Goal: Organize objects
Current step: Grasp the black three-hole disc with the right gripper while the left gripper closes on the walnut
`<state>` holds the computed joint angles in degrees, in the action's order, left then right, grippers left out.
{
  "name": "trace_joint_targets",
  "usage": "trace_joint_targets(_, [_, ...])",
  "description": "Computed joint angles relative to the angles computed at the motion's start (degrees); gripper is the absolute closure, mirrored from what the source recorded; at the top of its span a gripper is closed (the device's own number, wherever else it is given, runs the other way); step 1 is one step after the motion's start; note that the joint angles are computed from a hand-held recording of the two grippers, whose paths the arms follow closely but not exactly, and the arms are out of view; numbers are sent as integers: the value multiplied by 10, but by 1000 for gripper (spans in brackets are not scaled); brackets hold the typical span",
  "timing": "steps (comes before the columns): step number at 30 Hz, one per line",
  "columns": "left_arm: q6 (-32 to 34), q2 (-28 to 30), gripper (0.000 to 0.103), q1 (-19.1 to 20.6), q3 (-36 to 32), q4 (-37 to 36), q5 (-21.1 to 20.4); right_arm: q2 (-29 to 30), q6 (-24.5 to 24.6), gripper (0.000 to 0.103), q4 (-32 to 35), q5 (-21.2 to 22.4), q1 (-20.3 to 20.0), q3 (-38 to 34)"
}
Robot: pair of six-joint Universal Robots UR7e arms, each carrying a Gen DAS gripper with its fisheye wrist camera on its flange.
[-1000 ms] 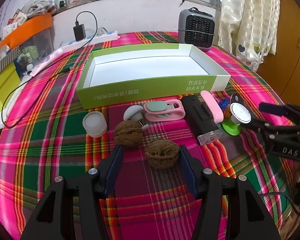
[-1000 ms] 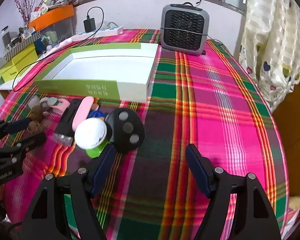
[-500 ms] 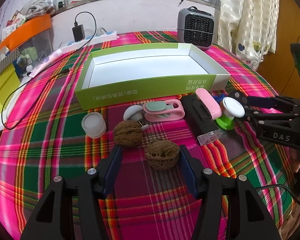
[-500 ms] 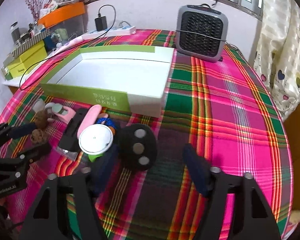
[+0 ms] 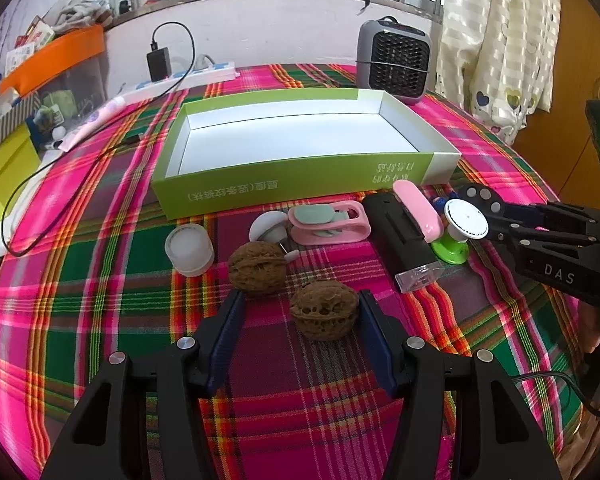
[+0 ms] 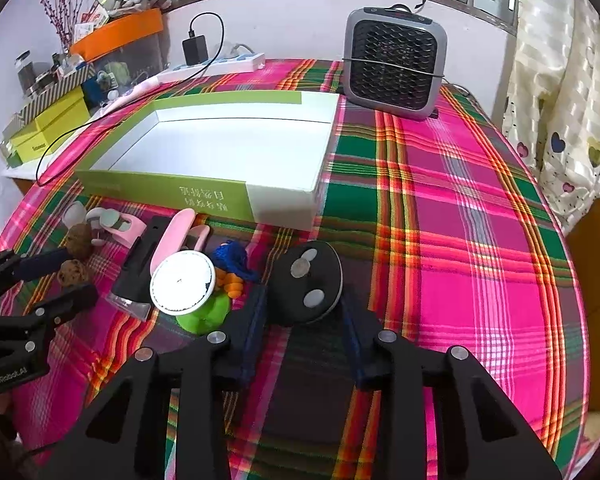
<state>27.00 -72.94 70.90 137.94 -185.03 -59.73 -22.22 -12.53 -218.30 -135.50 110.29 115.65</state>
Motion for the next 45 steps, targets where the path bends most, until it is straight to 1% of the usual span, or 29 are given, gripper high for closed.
trace_joint_targets(1, [-1,0,51,1,0,-1,1,0,1,67,-1,1,0,1])
trace_joint_targets(4, [-3,-3,53,3,-1,1,-2,-1,7,67,-4,6,1,6])
trace_joint_targets(9, [0,-6,54,4,2,1,-3,1,16,67,-13,12,8,20])
trace_joint_targets(17, [9,-13,54,6,5,5,-7,7,37,67,-19,2,24,36])
trace_joint_targets(24, [4,-15,54,9,-1,19,-13,9,42,67,-30,9,22,39])
trace_joint_targets(27, [3,-12,54,8,-3,20,-12,6,44,63,-32,27,17,40])
trace_joint_targets(28, [3,-11,54,7,-3,19,-11,4,46,58,-33,39,13,42])
trace_joint_targets(29, [1,-10,54,6,-4,19,-9,3,47,55,-35,44,12,42])
trace_joint_targets(35, [-2,-9,53,8,-8,19,-13,5,56,55,-32,45,10,35])
trace_joint_targets(38, [-4,-9,54,9,-8,19,-14,1,62,55,-40,56,5,41])
trace_joint_targets(41, [-1,-8,56,8,-7,14,-9,2,65,56,-47,57,5,43])
trace_joint_targets(42, [0,-7,58,8,-7,13,-9,3,64,56,-46,53,6,41])
trace_joint_targets(43, [-1,-8,63,8,-7,13,-9,4,63,58,-46,49,7,40])
trace_joint_targets(45, [-2,-8,67,9,-8,13,-9,5,66,62,-48,44,8,39])
